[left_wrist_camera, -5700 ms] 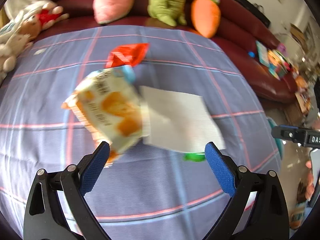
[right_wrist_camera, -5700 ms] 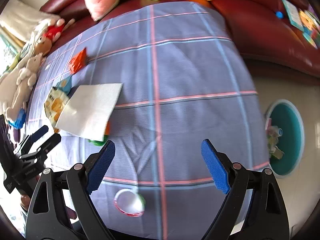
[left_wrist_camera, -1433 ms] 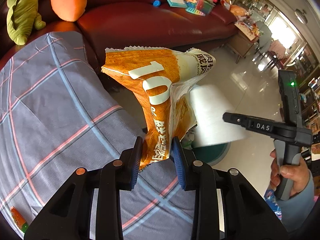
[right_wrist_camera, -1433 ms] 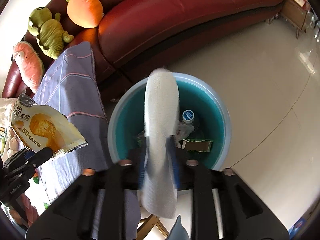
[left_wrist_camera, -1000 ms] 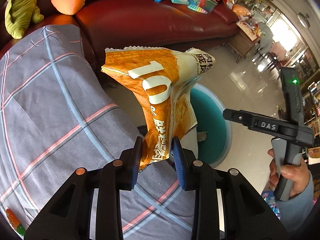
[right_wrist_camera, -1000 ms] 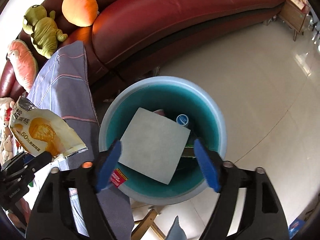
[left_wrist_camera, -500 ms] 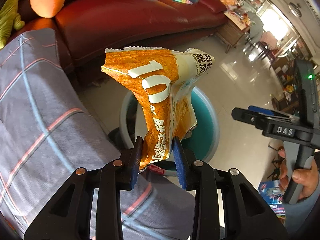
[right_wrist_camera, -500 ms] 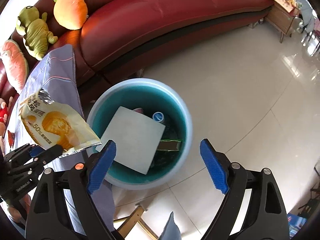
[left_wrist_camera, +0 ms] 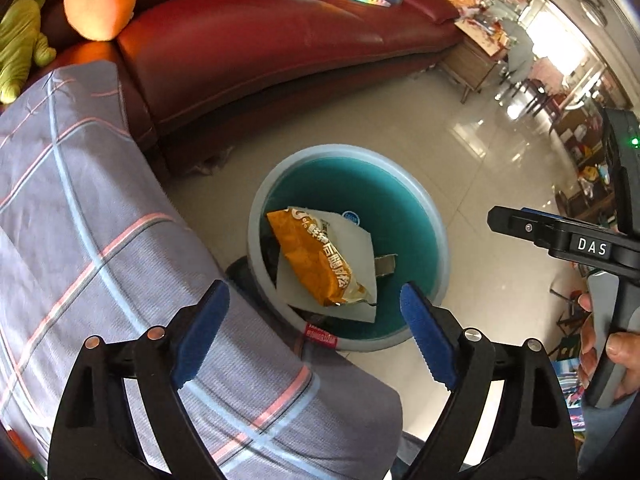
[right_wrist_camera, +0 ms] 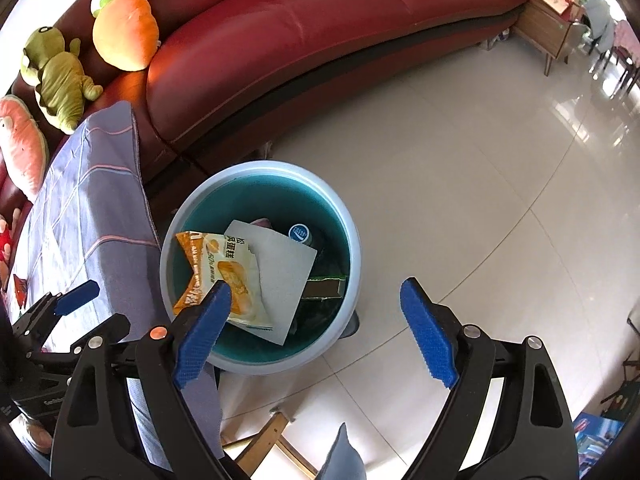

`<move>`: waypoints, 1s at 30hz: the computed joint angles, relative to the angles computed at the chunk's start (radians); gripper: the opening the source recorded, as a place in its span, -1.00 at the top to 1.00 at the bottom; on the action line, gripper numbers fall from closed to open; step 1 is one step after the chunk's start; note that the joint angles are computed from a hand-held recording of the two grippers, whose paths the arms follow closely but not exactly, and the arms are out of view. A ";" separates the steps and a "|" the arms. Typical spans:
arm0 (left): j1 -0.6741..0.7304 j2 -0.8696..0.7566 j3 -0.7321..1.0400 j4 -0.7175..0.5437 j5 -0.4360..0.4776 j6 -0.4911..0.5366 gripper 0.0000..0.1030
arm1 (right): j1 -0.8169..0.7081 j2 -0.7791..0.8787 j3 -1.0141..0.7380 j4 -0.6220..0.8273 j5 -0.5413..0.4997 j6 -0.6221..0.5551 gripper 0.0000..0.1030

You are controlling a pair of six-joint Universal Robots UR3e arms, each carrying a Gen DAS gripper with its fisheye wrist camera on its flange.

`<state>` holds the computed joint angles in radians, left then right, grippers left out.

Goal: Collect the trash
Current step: 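Move both open tools back over the table toward the remaining packets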

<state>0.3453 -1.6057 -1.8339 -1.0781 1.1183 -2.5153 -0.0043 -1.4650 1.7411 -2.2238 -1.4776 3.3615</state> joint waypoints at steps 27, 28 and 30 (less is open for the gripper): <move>0.342 0.206 -0.078 -0.172 -0.028 0.187 -0.86 | 0.259 0.186 -0.300 0.090 -0.048 0.070 -0.68; 0.371 0.216 -0.079 -0.187 -0.032 0.204 -0.86 | 0.279 0.204 -0.329 0.097 -0.051 0.076 -0.68; 0.430 0.235 -0.078 -0.221 -0.044 0.241 -0.86 | 0.312 0.233 -0.376 0.109 -0.058 0.082 -0.68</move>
